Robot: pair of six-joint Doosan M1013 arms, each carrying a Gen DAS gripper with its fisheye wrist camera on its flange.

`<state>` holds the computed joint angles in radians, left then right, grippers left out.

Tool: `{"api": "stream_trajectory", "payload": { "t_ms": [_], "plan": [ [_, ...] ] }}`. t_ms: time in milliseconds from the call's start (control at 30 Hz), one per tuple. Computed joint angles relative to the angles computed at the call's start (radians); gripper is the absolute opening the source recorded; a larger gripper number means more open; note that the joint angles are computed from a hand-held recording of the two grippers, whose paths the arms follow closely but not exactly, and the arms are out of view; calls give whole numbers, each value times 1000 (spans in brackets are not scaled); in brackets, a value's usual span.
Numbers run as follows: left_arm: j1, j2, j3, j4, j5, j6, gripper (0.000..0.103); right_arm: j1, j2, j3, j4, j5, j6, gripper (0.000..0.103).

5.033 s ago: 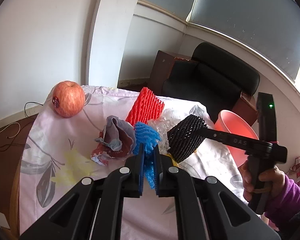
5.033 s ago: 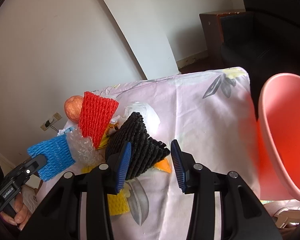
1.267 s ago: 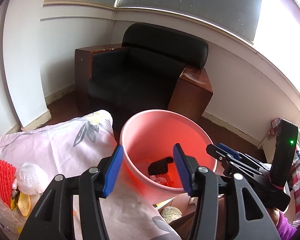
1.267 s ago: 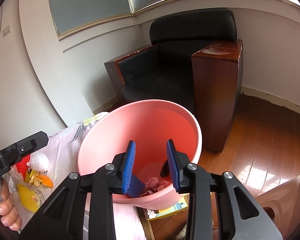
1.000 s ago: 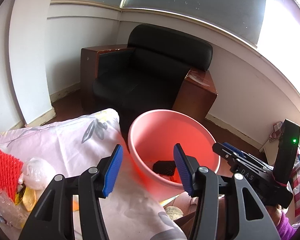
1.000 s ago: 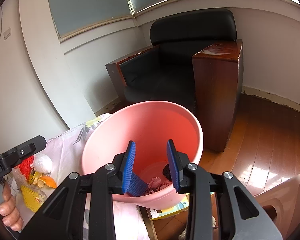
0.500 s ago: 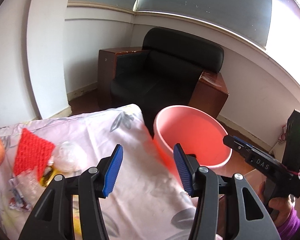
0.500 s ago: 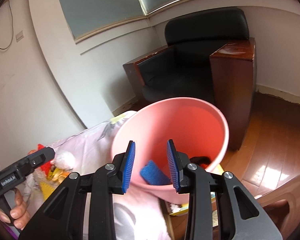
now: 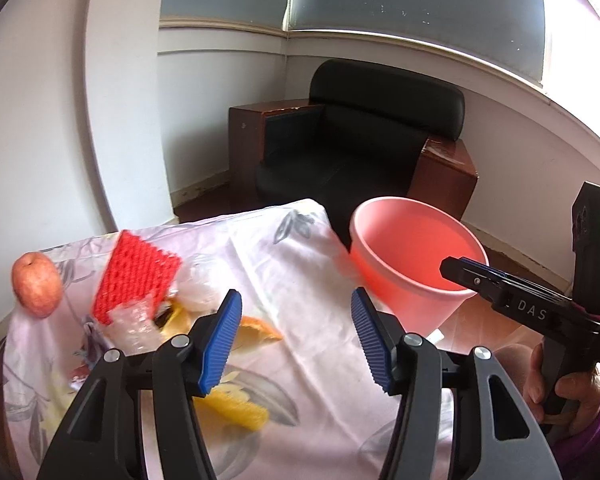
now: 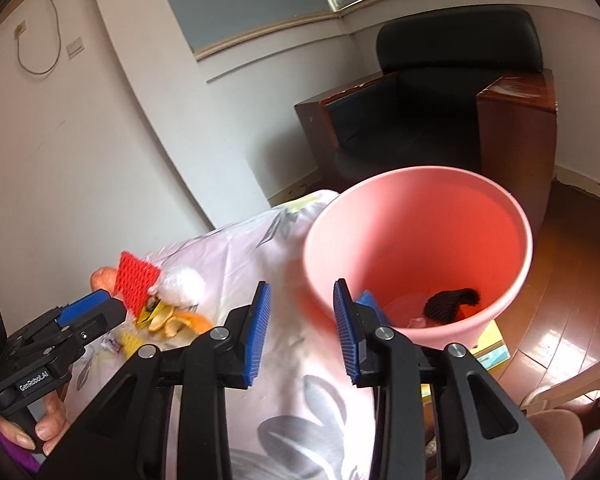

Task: Collect trash
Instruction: 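Move both open tools back toward the remaining trash on the table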

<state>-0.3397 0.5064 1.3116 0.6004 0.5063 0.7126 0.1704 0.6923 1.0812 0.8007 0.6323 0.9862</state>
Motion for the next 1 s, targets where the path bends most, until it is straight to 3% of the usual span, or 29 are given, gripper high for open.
{"api": "stream_trajectory", "payload": {
  "t_ms": [633,1000],
  "plan": [
    [-2,-64,119,227,49,-230,56,45,-10,16,-2,75,-91,33],
    [14,-93,178,255,49,-318,56,67,-7,12,-39,109,-95,33]
  ]
}}
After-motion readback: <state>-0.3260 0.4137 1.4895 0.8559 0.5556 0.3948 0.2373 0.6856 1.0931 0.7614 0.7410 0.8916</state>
